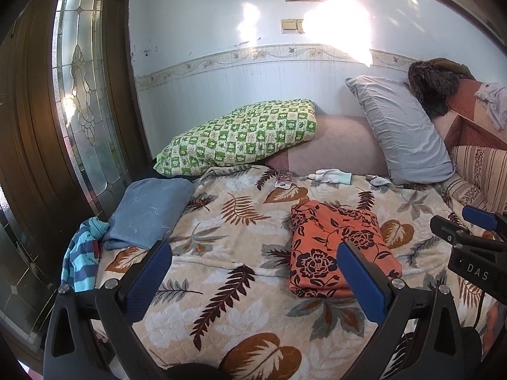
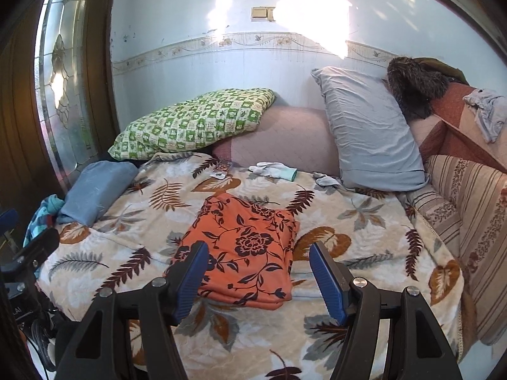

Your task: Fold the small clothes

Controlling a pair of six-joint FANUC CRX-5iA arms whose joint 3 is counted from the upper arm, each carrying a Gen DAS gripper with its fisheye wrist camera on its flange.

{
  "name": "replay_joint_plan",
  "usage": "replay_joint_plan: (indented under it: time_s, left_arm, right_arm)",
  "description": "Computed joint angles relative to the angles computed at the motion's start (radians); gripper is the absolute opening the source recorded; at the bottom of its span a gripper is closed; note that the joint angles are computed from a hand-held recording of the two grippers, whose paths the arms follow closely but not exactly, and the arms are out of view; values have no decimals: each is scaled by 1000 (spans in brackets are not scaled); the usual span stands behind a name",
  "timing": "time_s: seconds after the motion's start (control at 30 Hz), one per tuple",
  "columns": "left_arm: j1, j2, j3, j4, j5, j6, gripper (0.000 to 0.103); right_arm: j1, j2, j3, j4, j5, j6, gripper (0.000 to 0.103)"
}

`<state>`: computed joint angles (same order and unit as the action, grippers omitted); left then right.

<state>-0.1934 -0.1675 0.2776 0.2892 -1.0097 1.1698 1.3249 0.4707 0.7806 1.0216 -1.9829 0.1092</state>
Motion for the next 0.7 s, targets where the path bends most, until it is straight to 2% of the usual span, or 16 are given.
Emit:
replay_joint_plan:
  time_s: [0.5,0.7]
  left_arm:
    - [-22,69,46,-1,-8,23,103]
    - [-21,150,88,13,-20,52,103]
  right_arm:
    - [-43,7,5,-36,32,35,69]
    - [-82,-40,-87,-98,98,4,69]
